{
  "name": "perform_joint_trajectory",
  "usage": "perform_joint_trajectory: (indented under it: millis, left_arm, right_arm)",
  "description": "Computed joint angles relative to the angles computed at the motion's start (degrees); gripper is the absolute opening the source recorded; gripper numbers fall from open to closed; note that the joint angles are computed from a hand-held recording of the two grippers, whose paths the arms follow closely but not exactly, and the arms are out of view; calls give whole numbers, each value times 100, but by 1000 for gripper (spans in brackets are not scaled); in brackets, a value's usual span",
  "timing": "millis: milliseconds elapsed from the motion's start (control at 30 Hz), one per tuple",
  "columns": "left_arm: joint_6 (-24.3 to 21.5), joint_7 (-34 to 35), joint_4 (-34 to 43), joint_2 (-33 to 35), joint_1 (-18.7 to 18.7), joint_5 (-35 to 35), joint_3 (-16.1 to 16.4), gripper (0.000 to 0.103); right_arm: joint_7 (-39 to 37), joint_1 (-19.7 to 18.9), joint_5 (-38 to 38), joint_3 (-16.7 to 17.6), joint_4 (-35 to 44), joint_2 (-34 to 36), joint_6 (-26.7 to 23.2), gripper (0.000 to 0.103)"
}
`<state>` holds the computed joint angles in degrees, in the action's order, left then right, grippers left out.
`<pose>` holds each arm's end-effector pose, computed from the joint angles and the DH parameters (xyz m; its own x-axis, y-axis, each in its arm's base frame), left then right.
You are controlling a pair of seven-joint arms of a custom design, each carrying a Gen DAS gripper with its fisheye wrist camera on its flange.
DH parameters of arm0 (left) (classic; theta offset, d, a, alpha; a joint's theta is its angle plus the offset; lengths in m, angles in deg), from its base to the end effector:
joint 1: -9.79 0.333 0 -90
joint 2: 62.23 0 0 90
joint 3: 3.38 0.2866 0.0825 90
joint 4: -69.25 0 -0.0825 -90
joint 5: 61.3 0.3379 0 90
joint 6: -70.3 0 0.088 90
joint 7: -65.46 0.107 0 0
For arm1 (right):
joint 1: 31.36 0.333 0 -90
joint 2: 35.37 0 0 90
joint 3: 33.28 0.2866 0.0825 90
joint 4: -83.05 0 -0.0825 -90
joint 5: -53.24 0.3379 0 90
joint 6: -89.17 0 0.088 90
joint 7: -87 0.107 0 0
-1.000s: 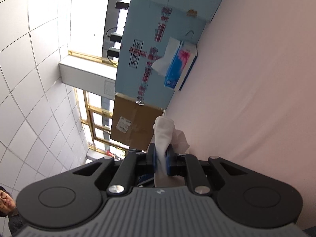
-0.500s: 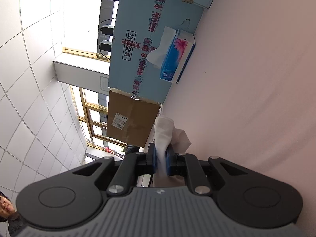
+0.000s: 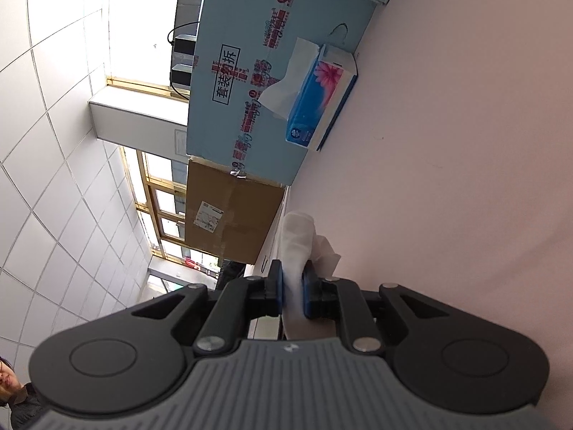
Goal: Clean bowl
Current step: 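Rub the cloth along the bowl's outer side while the left gripper holds the rim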
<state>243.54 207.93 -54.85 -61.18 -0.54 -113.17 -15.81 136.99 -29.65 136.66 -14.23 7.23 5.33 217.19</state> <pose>0.5148 -0.1516 0.4616 -0.4592 -0.8868 0.0519 -0.5791 0.2546 -0.7745 0.6728 0.2188 0.3810 0.2321 -0.2305 -0.9450 -0.9364 0.2099 -0.2812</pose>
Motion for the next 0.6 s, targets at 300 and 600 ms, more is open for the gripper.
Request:
perform_joint_trajectory:
  millis: [300,600]
  left_arm:
    - [1,24,10,19,12,-20,-8,16]
    - [0,-152,9,39,36,125,-16,17]
  right_arm:
    - [470,147,-473,83,812,522,-122,15]
    - [818,186,-902,306,1353,901,-137,15]
